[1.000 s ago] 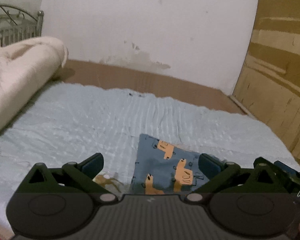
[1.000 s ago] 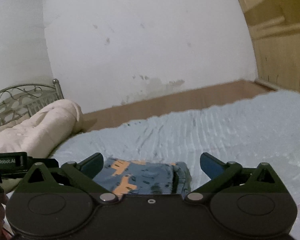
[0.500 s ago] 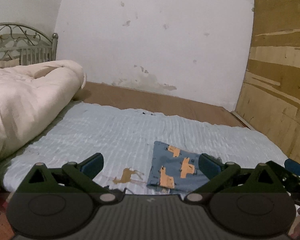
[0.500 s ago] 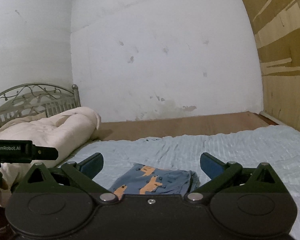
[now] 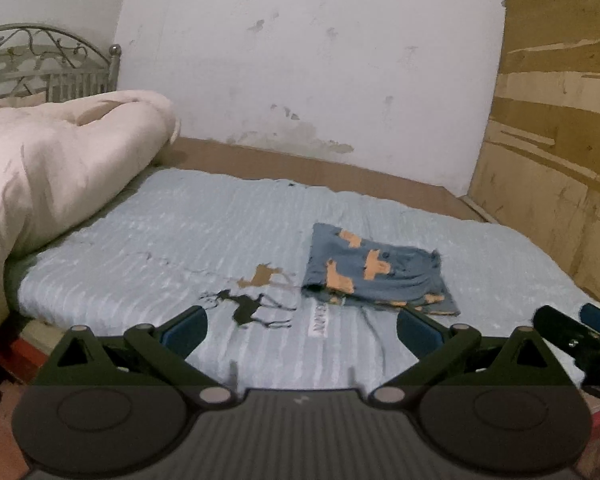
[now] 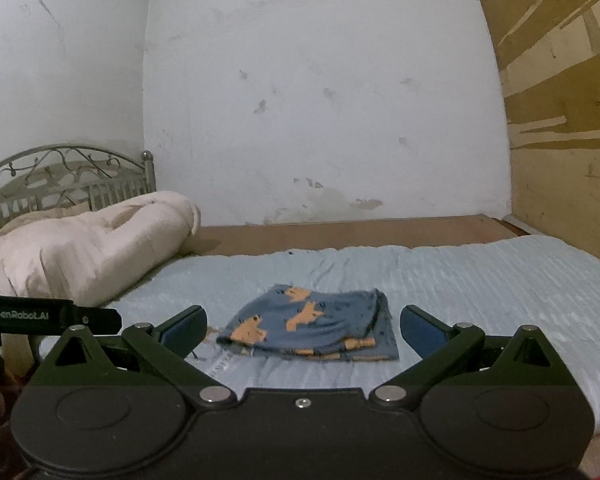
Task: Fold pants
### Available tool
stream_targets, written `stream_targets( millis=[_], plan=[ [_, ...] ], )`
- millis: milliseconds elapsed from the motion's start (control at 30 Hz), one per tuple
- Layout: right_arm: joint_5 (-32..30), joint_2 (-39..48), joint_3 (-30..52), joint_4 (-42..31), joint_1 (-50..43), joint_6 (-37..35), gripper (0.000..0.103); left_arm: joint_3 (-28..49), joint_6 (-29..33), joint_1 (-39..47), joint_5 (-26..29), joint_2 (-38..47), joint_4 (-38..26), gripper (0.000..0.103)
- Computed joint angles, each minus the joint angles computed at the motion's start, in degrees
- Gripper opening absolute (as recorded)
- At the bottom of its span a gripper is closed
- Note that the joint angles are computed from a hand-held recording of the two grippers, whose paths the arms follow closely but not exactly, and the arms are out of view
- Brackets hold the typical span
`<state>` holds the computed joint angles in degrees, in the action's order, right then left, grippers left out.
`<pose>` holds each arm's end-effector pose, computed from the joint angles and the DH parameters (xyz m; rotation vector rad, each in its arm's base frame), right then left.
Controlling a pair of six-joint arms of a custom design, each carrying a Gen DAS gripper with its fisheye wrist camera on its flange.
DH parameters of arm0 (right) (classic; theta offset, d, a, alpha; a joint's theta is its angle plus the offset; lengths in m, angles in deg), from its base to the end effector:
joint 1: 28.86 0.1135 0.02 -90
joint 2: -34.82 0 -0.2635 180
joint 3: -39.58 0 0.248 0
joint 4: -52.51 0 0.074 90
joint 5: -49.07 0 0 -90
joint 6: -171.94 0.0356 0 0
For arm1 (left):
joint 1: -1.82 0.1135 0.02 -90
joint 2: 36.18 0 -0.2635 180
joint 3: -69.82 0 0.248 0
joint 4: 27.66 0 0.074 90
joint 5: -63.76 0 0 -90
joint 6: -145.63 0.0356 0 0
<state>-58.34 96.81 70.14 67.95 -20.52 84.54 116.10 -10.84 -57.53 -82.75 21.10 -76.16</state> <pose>0.2079 0.0412 0.1871 -0.3050 1.8316 0.4137 0.1115 -0.1299 0.2072 -0.4259 2.0219 0.0041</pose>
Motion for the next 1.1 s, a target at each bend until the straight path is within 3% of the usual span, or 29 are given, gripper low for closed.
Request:
stream_targets(
  millis=[333,967,1100],
  plan=[
    [2.76,-1.80,-2.29,0.21,1.48,-0.12,0.102,-1.09,-7.13,-2.17,-0.56,-0.20,-4.70,0.102],
    [2.87,-2.36,-2.30,-0.46,1.32,-0.03,0.102,0.41,-10.54,-2.50,0.11,1.30,-8.18,0.102],
    [2.81,-2.30,-2.29,-0.49,1.33,-0.09,0.102,0.03,-8.96,-1.89,1.20,0.58,-6.87,0.102]
  ],
)
